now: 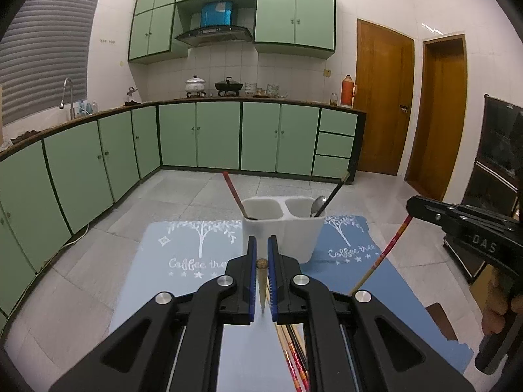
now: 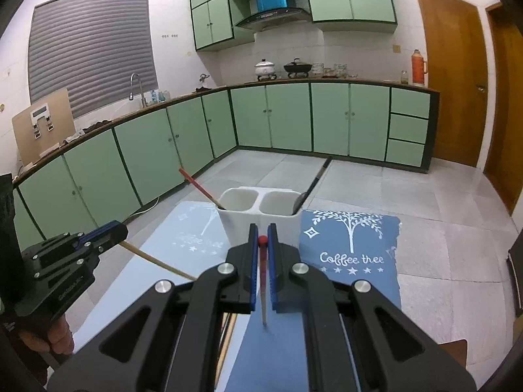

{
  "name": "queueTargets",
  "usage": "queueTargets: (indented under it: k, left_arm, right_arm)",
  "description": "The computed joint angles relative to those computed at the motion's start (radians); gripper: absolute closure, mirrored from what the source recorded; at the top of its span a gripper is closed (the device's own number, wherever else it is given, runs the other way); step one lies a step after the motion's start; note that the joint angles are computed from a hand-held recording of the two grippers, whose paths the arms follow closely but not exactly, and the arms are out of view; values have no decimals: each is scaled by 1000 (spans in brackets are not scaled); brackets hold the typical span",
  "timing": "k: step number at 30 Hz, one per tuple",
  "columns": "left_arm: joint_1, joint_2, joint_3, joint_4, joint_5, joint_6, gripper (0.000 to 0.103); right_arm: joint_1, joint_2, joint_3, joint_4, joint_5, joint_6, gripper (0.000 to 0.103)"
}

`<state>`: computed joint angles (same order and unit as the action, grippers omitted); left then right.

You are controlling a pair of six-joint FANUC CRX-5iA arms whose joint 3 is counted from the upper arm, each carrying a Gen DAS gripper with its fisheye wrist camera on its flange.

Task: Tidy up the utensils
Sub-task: 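Lift both chopsticks and carry them above the white holder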

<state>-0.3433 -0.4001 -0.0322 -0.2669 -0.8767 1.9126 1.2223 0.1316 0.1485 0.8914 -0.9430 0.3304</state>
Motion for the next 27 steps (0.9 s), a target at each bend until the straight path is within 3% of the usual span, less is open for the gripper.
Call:
queueTargets:
  k: [4,15,27]
  left_arm:
    - [-3,0,21,-9,2,-4,97]
    - [61,21,68,114,79,-117,97]
    - [21,181,298,21,171,-107,97]
  right_arm:
    - [-12,7,29,-6,7,26,98]
    - [-59,26,153,-64,48,145,98]
    - [-133,156,419,-72,23,301,98]
